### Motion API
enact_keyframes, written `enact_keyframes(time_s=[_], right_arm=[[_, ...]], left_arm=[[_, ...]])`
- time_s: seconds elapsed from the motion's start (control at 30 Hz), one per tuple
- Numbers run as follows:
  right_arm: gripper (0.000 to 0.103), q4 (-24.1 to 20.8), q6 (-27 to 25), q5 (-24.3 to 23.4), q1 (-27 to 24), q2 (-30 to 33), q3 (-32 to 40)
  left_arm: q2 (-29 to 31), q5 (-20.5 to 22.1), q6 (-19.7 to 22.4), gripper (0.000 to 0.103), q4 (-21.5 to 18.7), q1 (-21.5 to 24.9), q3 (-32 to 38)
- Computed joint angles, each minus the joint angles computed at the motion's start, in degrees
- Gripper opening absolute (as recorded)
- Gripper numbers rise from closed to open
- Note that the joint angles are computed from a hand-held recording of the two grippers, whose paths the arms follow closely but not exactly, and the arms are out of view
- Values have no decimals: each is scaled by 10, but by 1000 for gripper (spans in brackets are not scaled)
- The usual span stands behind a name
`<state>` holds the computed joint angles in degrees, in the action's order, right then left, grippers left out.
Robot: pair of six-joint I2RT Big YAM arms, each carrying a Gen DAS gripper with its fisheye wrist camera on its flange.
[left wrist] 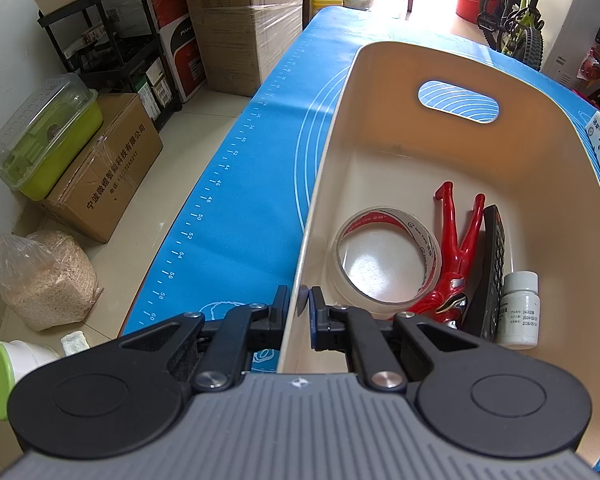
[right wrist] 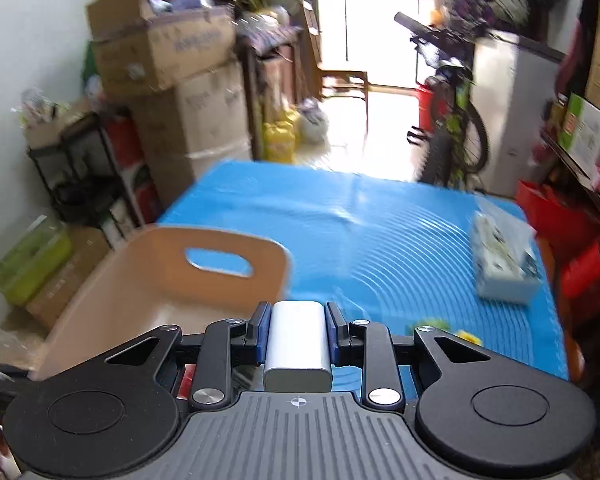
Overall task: Organize rigid objects
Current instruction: 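Carry the power bank into the basket and open the right tool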
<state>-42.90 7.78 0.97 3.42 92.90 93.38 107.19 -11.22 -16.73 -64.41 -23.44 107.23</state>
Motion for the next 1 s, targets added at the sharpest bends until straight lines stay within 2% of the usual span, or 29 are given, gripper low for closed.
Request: enact_keyframes(time_s=[0.27, 0.53, 0.93, 0.97, 1.0], right_arm=[[37, -12, -21, -16, 40, 46, 44], [37, -59, -32, -19, 72, 89, 61], [37, -139, -49, -18, 82, 127, 88], [36, -137, -47, -21, 81, 125, 86], [40, -131, -49, -22, 79, 121, 81]], left_arm=[[0, 0, 0, 12, 0, 0, 0], [0, 0, 0, 12, -1, 0, 1], [1, -1, 1, 11, -3, 0, 4], [2, -2, 1, 12, -5, 0, 6], [2, -3, 1, 12, -7, 0, 7]])
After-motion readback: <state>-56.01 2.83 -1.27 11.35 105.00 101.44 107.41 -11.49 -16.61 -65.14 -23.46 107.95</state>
